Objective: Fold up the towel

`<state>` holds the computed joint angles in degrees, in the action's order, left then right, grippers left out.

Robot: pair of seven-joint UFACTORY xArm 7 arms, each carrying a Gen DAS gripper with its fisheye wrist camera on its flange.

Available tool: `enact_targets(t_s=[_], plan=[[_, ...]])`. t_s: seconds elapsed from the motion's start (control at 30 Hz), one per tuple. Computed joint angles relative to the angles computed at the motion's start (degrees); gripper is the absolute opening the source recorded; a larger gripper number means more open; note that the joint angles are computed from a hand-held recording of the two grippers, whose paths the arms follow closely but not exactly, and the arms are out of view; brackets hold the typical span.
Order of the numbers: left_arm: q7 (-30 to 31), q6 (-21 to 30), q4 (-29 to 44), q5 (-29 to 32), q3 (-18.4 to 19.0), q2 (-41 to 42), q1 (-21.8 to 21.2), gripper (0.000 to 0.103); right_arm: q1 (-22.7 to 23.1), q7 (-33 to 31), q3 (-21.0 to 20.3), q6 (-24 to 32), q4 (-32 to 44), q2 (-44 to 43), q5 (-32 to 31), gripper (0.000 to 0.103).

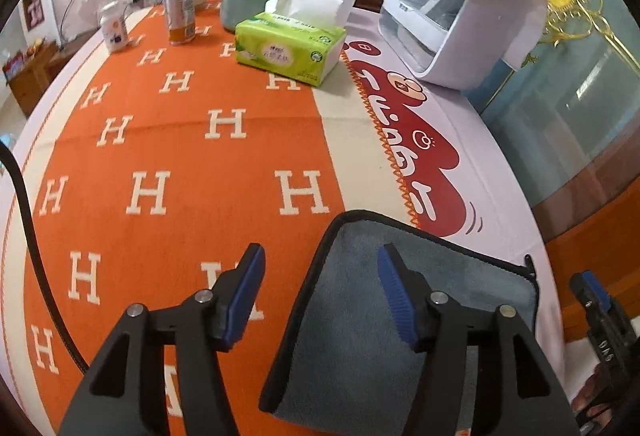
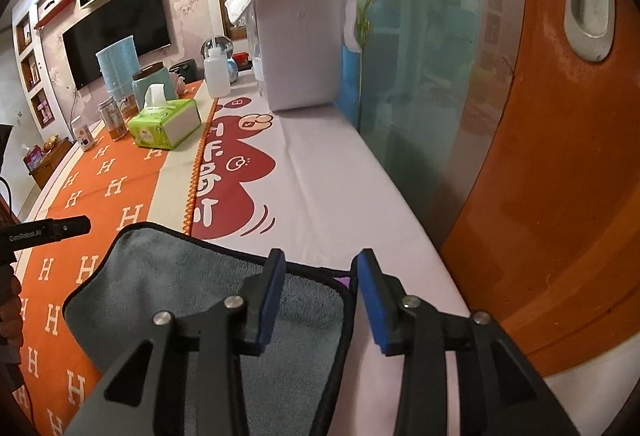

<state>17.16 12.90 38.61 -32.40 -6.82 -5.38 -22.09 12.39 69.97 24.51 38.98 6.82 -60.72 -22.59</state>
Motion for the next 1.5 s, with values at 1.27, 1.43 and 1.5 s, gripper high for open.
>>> enact_targets(t_s=[1.27, 1.43, 1.5], plan=[[-6.91, 49.42, -31.00, 23.09, 14.21, -76.43, 16.75, 0.098, 24.67, 30.00, 18.71, 26.05, 19.36, 7.06, 14.17, 0.102], [-2.42, 63.95, -29.78, 25.58, 18.18, -87.92, 24.08, 0.098, 26.08, 35.66, 21.78, 27.73, 25.45, 12.65, 14.58, 0.102], [-0.16, 68.96, -28.81, 26.46, 20.70, -91.33, 26.72, 0.098, 26.30, 37.62, 23.14, 28.40, 28.22, 15.44, 14.69, 0.102]])
